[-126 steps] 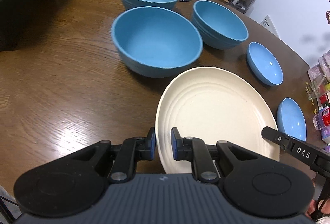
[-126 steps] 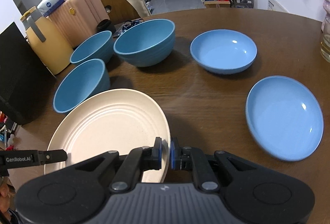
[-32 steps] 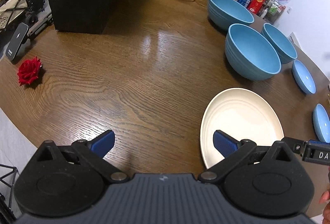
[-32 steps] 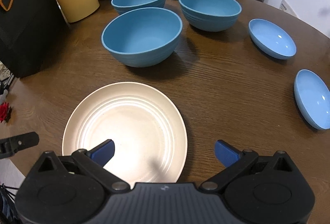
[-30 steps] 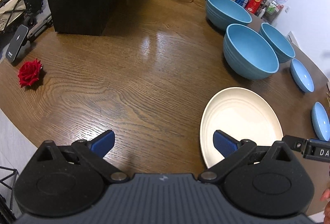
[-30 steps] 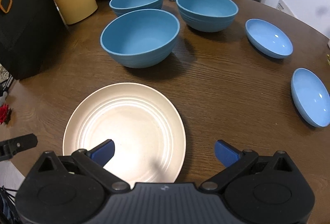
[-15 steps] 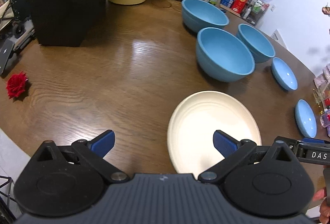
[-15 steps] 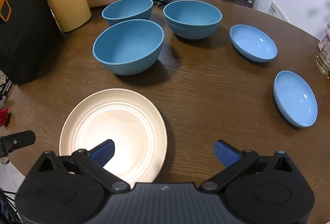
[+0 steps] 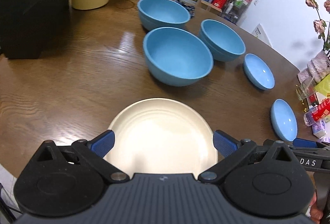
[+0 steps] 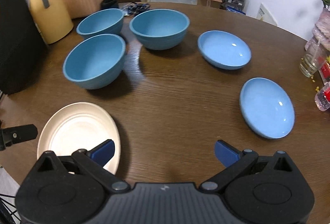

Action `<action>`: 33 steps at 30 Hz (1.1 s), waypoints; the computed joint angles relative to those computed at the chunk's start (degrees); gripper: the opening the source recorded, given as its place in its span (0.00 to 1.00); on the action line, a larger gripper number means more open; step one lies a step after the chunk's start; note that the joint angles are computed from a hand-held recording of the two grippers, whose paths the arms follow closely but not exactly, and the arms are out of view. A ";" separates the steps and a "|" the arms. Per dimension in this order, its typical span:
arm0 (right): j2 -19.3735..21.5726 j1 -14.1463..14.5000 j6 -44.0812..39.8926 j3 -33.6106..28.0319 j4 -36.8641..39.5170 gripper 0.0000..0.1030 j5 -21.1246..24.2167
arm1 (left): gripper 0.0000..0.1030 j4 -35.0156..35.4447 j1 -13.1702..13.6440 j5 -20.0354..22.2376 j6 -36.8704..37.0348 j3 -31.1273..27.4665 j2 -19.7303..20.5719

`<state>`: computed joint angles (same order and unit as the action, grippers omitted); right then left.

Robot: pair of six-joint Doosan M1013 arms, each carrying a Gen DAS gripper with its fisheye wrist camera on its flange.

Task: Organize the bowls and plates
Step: 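Move both grippers toward the shallow light-blue plate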

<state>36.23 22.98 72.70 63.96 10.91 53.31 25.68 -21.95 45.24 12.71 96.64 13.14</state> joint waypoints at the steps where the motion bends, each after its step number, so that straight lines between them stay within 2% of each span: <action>1: 0.14 -0.33 0.07 -0.25 -0.09 1.00 0.11 | 1.00 -0.26 -0.05 0.03 0.39 -0.66 0.49; 13: 2.17 -3.57 1.42 -3.20 -1.37 1.00 1.17 | 1.00 -4.42 -0.17 1.46 6.57 -8.16 6.23; 26: 6.72 -5.69 1.96 -9.82 -3.09 1.00 2.57 | 1.00 -6.92 -0.11 3.49 9.48 -14.99 11.32; 33: 8.14 -7.00 3.89 -11.47 -2.42 1.00 1.77 | 1.00 -8.66 -0.20 4.66 12.10 -18.40 13.79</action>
<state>44.37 15.98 76.59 52.49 8.49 55.08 17.02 -22.15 49.90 24.82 78.25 26.93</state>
